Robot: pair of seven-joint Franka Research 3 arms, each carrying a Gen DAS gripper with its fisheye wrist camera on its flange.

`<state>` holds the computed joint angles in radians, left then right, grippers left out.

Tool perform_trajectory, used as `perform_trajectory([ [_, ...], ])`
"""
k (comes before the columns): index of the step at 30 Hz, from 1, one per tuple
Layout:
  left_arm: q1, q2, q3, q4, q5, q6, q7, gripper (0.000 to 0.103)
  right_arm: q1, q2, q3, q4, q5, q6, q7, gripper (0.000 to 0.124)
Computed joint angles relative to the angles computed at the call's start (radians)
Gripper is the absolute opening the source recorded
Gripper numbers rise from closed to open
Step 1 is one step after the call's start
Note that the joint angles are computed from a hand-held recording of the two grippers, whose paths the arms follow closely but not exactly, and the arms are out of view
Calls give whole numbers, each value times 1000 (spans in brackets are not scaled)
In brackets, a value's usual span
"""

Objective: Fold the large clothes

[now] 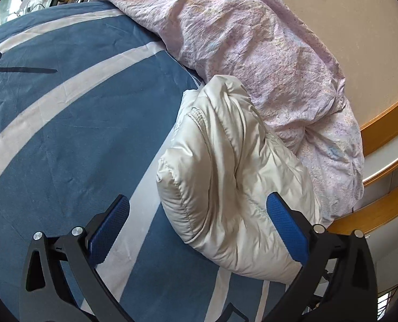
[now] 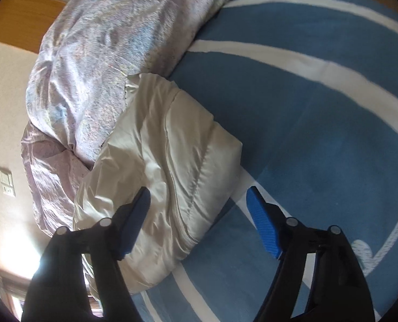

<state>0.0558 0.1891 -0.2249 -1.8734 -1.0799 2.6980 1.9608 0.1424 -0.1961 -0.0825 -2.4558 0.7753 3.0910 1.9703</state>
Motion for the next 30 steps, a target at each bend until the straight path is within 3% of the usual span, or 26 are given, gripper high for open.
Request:
perform_trajectory([
  [3,-5,19,-7,17,-11,17,-16,99,27,33,-22,28,60,3,-33,68],
  [5,0,33,-14,31,-31,16,-18,91,62,48,-44,44,154,24,-108,66],
  [7,1,47,-18,45,-32,18,-37,87,31,54,-19,49,128,14,-83,64],
  [11,7,67,-33,60,-37,34,-58,81,43,77,-18,72,194,39,-141,59],
  [15,20,81,-50,66,-94,40,-48,69,-22,81,42,53,41,64,-19,43],
  [19,33,74,-58,55,-184,44,-16,44,36,73,2,54,82,102,-93,30],
  [23,37,58,-49,53,-281,14,82,24,0,52,36,40,-1,120,-55,23],
  [25,32,47,-38,52,-321,2,115,21,-9,38,47,34,-47,131,-36,21],
  [30,15,-4,-5,30,-402,3,210,18,51,-20,6,18,-93,148,-68,20],
])
